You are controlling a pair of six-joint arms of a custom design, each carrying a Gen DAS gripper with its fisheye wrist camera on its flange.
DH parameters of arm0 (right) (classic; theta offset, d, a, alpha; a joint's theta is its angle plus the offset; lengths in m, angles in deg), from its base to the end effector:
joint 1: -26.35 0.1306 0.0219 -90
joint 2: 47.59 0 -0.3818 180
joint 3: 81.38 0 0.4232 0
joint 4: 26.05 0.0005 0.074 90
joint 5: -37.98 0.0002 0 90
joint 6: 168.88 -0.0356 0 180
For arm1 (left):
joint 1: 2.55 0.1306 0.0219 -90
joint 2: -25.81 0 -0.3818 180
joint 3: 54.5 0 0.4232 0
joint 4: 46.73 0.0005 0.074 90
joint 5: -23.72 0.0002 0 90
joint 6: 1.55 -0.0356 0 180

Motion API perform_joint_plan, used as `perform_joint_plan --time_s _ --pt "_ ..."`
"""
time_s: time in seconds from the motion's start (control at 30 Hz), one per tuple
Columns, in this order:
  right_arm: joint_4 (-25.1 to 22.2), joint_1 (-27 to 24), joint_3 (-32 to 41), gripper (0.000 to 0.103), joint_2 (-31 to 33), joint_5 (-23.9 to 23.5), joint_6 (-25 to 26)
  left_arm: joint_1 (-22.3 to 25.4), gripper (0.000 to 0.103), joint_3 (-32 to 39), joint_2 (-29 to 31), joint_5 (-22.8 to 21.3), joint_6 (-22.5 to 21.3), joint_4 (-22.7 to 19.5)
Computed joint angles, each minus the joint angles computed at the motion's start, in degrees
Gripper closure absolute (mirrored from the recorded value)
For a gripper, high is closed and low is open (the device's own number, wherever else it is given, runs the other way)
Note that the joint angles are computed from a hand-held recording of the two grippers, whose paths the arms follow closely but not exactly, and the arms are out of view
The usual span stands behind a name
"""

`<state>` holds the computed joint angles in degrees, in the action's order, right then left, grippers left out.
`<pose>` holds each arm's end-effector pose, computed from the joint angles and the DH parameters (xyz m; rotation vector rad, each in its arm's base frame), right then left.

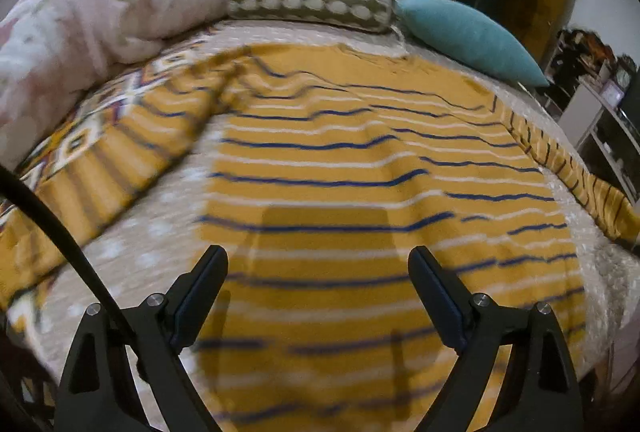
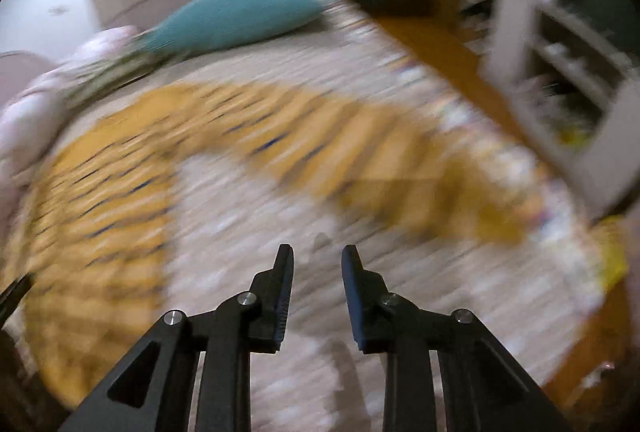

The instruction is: Fold small clothes

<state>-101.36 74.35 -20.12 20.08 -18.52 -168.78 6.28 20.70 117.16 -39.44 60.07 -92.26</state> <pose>0.2238 0.2185 0.3339 0.9614 2.3560 -0.1032 0.4842 0.0584 0.3014 0.5743 2.4449 -0.3651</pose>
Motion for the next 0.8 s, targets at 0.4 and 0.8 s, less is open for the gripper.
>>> perform_joint_plan --time_s 0.4,0.8 --pt "22.14 5.43 3.88 0.073 15.92 -3.92 7.62 7.05 0.014 -1.27 1.35 5.18 -6.47 -8.68" --pt "22.81 9.45 4.94 0.095 14.88 -3.99 3.35 8.66 0.090 -2.25 -2.83 1.24 -9.88 -10.11"
